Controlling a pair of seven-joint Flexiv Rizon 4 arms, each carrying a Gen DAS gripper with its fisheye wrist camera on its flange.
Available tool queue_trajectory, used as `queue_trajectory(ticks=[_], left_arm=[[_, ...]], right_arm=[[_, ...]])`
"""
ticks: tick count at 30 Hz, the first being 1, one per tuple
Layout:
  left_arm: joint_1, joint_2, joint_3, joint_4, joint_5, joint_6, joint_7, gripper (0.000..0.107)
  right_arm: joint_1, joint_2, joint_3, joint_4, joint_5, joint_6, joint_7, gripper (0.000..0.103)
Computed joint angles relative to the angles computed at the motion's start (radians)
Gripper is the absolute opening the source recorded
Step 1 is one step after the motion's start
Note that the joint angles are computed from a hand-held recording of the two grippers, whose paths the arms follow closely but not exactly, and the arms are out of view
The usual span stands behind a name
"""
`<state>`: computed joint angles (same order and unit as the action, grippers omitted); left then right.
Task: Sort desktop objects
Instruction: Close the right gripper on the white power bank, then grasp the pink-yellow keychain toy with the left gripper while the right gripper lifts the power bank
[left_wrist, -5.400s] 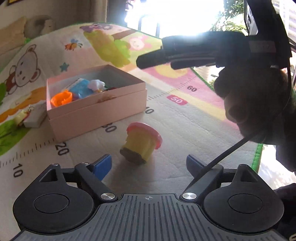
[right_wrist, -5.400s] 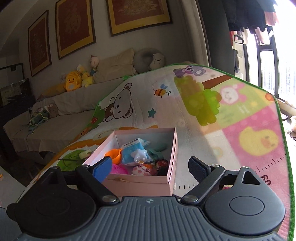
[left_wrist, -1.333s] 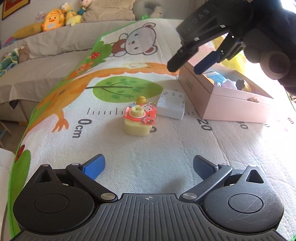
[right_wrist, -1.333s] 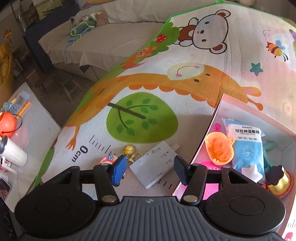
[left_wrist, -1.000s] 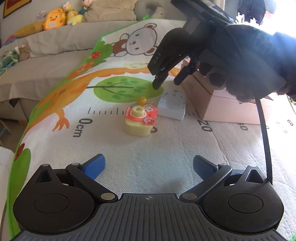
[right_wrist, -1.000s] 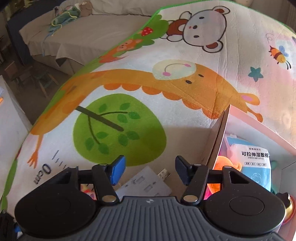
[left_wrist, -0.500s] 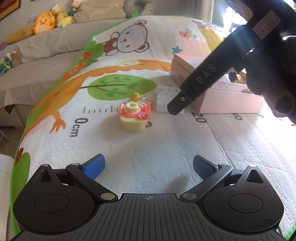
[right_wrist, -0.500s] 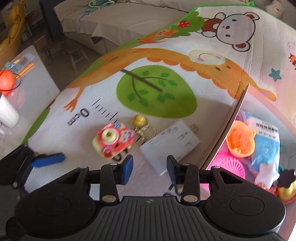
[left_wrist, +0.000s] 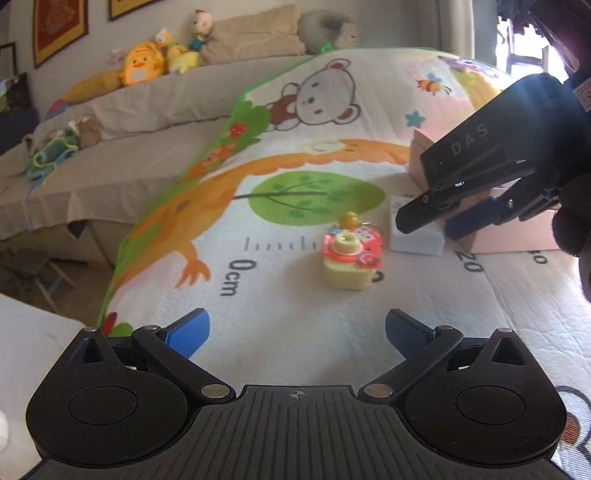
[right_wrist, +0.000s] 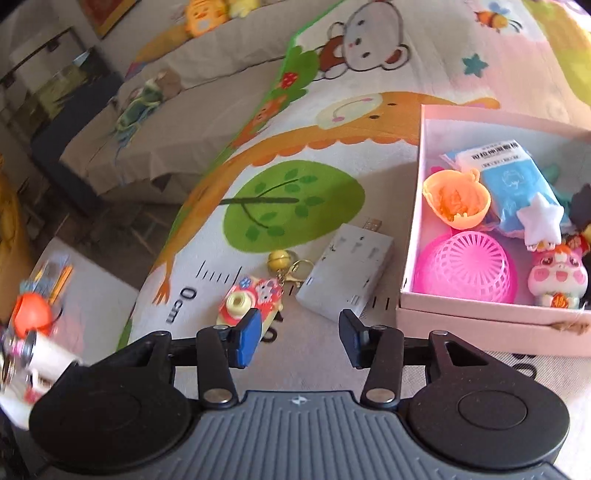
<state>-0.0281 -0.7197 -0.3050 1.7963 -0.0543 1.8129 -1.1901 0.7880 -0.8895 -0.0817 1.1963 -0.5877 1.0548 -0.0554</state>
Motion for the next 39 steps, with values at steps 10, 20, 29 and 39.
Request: queue_trajectory(ticks=[10,20,29,39], left_arm=[[0.06,-0.017,-0.041,-0.011,0.014,0.006,-0.001,0.103],[0.159,-0.027,-0.17,0.001,0.045,-0.029,0.027,0.103],[0.051,-0.091,-0.151,-0.14,-0.033,-0.14,0.083,0.103],[-0.187,-0.124,0.126,-0.31,-0.133,-0.257,0.029,0.074]], right_arm=[[0.041,-0.215,-0.051,-0.367,-0.018,-0.357,0.067,0.074],[0.049,0.005,-0.05,0.051,-0.106,-0.1,0.128,0.049],[0.076,0.318,0.008,0.538,-0.305,-0.087,0.185,0.048],[-0.01,0.317,0.035,0.585,-0.566,-0.057,0.345,0.065]])
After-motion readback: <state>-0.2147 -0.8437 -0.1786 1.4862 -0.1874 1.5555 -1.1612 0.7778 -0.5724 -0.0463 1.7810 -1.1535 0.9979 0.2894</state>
